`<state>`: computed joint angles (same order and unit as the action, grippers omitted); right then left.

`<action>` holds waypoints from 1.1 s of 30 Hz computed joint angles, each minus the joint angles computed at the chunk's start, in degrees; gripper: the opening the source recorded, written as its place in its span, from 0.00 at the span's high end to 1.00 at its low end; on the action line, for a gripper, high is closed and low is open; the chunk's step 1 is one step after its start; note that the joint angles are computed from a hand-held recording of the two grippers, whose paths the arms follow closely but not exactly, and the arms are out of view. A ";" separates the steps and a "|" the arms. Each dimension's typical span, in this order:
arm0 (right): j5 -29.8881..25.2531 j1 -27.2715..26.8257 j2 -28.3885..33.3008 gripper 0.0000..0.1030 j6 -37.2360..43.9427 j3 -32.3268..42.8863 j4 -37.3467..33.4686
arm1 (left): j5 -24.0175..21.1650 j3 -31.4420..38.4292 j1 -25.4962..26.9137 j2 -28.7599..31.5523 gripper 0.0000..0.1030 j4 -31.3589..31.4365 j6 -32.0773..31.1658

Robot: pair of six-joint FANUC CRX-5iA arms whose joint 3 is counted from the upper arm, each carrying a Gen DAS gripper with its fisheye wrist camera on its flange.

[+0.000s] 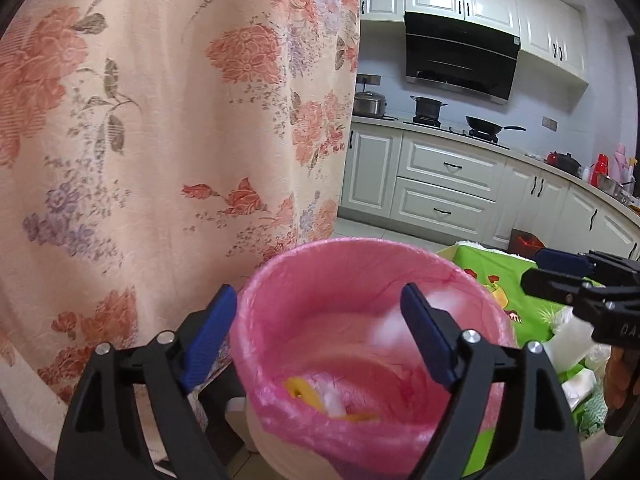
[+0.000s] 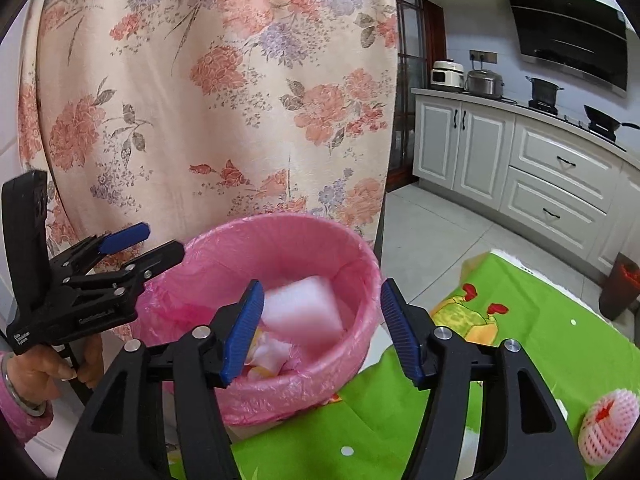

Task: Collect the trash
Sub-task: 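Carry foam block in right tool and sponge in left tool to bin, release both, then move both open tools back over the table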

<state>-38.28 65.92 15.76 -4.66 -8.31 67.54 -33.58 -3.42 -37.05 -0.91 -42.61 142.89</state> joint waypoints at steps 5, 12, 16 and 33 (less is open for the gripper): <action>-2.94 1.97 -2.62 0.43 -3.06 -3.03 2.20 | -2.85 -1.73 -3.50 -2.65 0.10 -3.34 5.83; -10.48 7.09 -8.07 0.40 -9.31 -9.53 3.37 | -7.86 -2.24 -11.93 -4.18 0.07 -8.05 12.88; -15.91 11.01 -11.39 0.37 -13.62 -13.82 2.51 | -11.53 -1.67 -18.22 -3.65 0.06 -11.49 16.03; -40.88 30.01 -19.81 0.30 -28.67 -26.75 -8.05 | -16.49 4.77 -34.11 5.22 0.05 -16.85 22.61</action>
<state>-79.16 95.93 -4.05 -33.33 -35.07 59.49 -50.07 1.35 -71.16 4.32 -59.46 165.51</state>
